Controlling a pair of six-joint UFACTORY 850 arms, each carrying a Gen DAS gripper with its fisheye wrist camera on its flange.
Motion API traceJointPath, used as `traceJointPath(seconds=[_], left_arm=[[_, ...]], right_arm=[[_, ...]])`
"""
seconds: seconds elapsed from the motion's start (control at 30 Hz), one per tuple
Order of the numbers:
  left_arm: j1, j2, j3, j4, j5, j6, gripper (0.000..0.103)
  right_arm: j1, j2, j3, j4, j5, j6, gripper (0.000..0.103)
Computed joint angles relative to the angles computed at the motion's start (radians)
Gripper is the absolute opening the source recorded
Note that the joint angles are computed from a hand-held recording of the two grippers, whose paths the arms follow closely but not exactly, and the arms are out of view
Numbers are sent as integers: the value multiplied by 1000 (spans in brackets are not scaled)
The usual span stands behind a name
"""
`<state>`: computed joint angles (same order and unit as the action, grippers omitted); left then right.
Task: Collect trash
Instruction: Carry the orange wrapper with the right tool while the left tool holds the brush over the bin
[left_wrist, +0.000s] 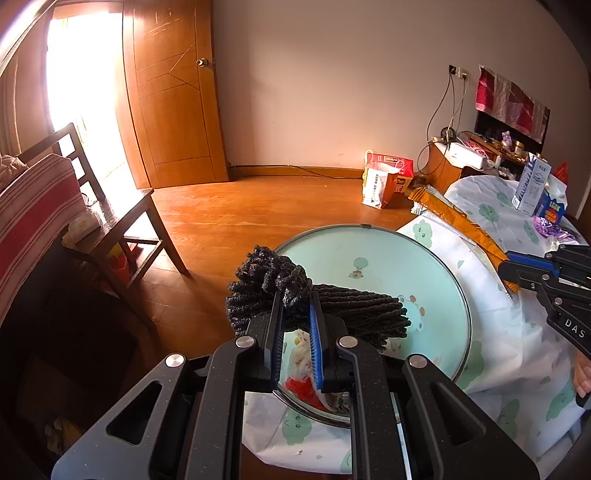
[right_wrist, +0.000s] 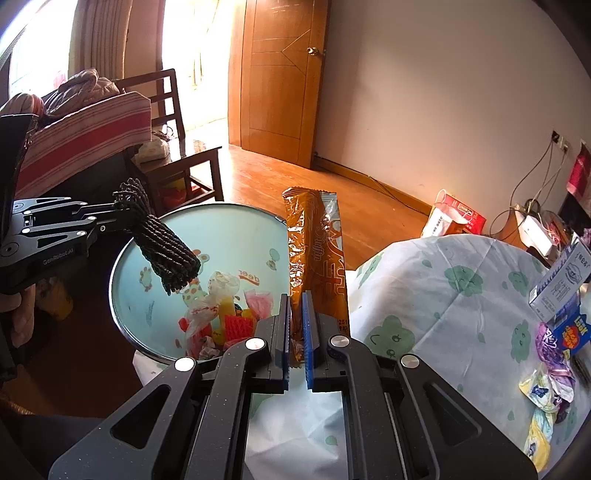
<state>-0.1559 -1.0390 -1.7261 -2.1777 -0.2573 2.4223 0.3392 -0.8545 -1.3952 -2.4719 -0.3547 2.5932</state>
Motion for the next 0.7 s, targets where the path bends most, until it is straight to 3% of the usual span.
traceJointPath(seconds=[0.7], left_arm=[[-1, -1, 0, 11, 0, -10, 12]], right_arm=[[6, -6, -13, -25, 2, 5, 7]])
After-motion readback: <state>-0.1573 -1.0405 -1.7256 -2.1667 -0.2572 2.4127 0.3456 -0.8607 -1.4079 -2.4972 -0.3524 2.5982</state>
